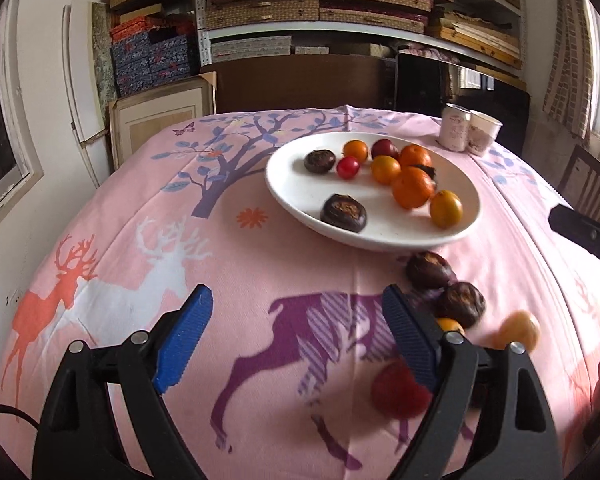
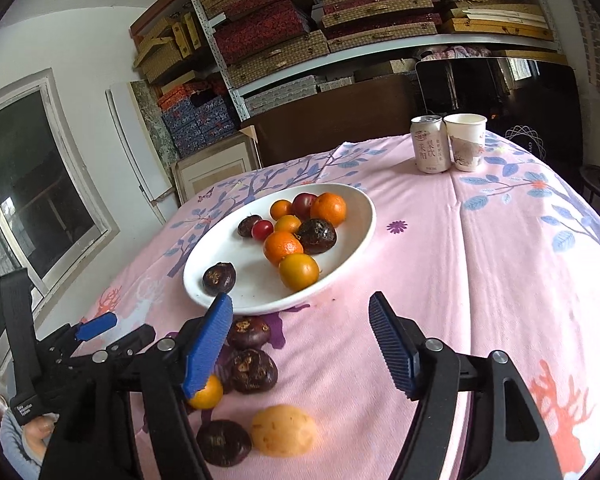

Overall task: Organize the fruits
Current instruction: 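Grasp a red plum with the left tool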

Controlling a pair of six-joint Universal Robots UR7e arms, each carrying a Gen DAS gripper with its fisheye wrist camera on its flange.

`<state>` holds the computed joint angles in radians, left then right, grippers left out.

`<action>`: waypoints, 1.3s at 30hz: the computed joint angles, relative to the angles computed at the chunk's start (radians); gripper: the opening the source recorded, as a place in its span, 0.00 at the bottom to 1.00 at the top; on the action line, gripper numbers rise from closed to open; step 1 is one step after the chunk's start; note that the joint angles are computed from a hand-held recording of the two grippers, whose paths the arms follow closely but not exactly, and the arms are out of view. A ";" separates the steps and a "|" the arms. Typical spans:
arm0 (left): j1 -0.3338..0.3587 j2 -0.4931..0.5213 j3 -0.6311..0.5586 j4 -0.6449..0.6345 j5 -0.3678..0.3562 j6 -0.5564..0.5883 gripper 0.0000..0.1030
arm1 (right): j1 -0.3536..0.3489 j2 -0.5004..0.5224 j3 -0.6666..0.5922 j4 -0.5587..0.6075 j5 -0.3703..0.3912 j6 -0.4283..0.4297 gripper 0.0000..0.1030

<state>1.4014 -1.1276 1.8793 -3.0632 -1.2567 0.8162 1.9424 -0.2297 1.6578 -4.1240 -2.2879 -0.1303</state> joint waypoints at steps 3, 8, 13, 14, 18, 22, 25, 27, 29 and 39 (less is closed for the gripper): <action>0.009 -0.053 0.068 0.008 -0.053 0.069 0.84 | -0.003 -0.006 0.043 -0.045 0.015 0.030 0.73; 0.016 -0.089 0.088 0.101 -0.097 0.104 0.84 | -0.006 -0.011 0.052 -0.036 0.022 0.050 0.73; 0.013 -0.079 0.058 0.225 -0.083 0.095 0.67 | -0.005 -0.012 0.054 -0.036 0.025 0.049 0.73; 0.013 -0.077 0.053 0.248 -0.081 0.095 0.63 | -0.005 -0.013 0.054 -0.034 0.024 0.051 0.73; 0.016 -0.071 0.035 0.303 -0.082 0.077 0.53 | -0.002 -0.013 0.052 -0.025 0.021 0.054 0.73; 0.015 -0.060 0.014 0.368 -0.072 0.066 0.47 | -0.002 -0.015 0.052 -0.016 0.020 0.061 0.73; 0.017 -0.053 -0.001 0.391 -0.062 0.044 0.47 | -0.002 -0.014 0.051 -0.012 0.018 0.060 0.73; 0.019 -0.049 -0.010 0.393 -0.055 0.025 0.41 | -0.002 -0.014 0.051 -0.009 0.018 0.063 0.73; 0.026 -0.048 -0.021 0.403 -0.064 0.006 0.36 | -0.007 -0.016 0.054 -0.002 0.022 0.070 0.73; 0.034 -0.039 -0.032 0.295 -0.038 -0.053 0.36 | -0.016 -0.024 0.080 0.151 0.028 0.143 0.73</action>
